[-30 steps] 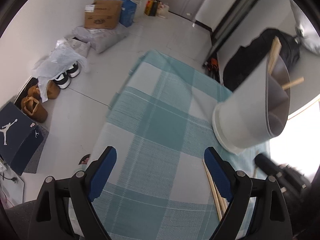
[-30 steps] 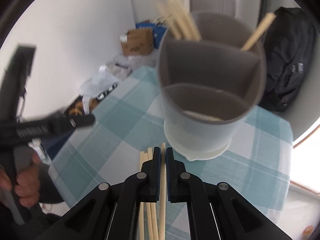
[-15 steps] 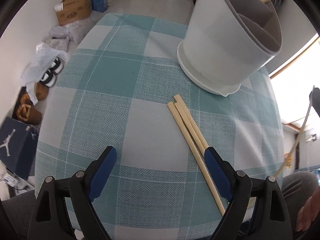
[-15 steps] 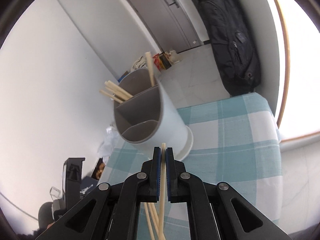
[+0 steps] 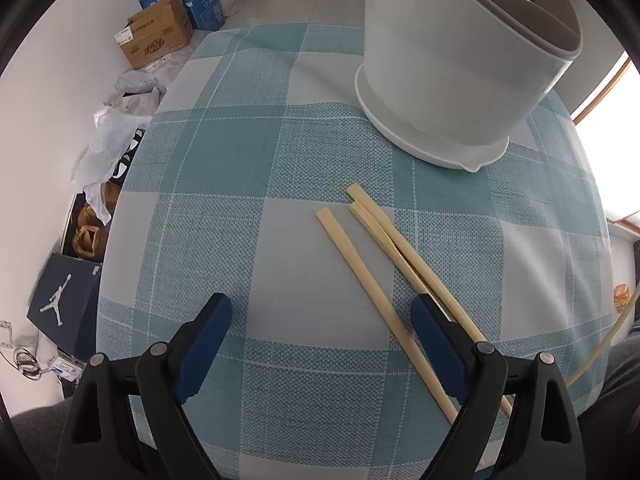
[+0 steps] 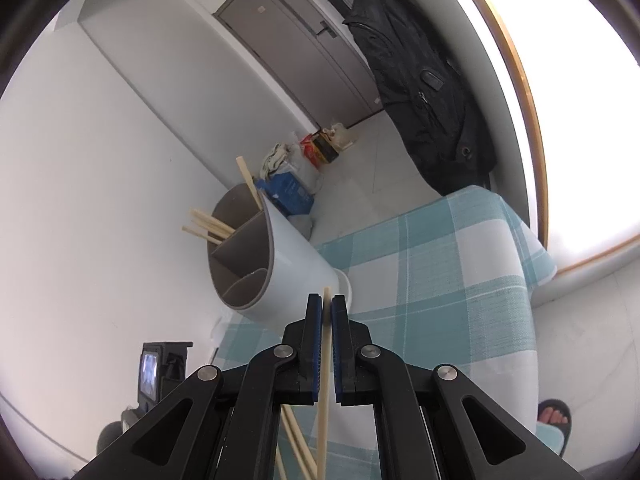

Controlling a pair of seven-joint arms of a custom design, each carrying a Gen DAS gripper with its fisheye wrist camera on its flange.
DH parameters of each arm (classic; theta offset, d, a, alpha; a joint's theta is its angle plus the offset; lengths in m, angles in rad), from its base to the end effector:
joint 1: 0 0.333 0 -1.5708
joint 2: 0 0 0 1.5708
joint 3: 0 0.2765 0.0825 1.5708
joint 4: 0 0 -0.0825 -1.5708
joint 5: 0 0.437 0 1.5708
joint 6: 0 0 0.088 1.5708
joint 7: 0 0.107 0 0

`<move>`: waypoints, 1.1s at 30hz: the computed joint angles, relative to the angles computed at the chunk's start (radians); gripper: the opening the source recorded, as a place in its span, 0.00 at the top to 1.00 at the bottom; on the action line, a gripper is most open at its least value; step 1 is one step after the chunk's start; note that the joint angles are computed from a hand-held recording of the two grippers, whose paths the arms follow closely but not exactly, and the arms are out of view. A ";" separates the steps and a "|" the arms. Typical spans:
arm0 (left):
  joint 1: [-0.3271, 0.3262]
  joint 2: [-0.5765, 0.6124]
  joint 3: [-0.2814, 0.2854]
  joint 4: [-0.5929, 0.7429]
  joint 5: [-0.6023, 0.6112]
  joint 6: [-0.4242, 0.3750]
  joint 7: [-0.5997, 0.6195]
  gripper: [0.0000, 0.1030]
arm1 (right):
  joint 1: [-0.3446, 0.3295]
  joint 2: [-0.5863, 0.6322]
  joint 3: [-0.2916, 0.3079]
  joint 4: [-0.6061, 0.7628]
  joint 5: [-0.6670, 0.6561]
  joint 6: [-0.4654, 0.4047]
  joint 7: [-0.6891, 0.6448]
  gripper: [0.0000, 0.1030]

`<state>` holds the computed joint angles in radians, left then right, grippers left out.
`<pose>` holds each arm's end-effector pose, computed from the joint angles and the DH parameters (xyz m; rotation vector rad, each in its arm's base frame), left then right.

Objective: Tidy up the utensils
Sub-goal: 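Lift the chopstick with the right gripper while the left gripper approaches others, then close the left gripper on a wooden chopstick and lift it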

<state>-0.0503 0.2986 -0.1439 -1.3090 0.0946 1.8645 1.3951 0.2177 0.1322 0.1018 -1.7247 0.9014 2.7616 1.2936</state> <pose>0.7022 -0.1164 0.5601 -2.0551 2.1014 -0.2729 0.6708 0.1837 0.5398 -1.3842 1.5400 -0.0838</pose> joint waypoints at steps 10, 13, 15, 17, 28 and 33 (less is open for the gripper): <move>0.014 0.022 -0.013 0.028 -0.041 -0.001 0.137 0.40 | -0.020 -0.007 0.001 0.005 0.132 -0.031 -0.083 0.96; 0.004 0.063 -0.008 0.094 -0.021 -0.035 0.169 0.56 | -0.021 -0.011 0.000 0.005 0.159 -0.038 -0.104 0.96; -0.003 0.099 0.001 0.149 -0.003 -0.066 0.135 0.56 | -0.017 -0.014 -0.001 0.002 0.161 -0.034 -0.114 0.96; 0.005 0.130 -0.002 0.193 -0.026 -0.091 0.124 0.56 | -0.014 -0.015 -0.003 0.000 0.159 -0.032 -0.118 0.96; -0.020 0.216 0.011 0.336 0.001 -0.208 -0.050 0.65 | -0.006 -0.029 -0.008 -0.018 0.145 -0.007 -0.105 0.96; -0.027 0.241 -0.001 0.372 -0.004 -0.222 -0.044 0.87 | -0.001 -0.034 -0.010 -0.026 0.128 -0.003 -0.097 0.96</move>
<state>-0.0771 0.5398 -0.1451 -0.9374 0.0910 1.6429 1.3510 0.2163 0.0982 0.0920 -1.7510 1.0292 2.7584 1.1967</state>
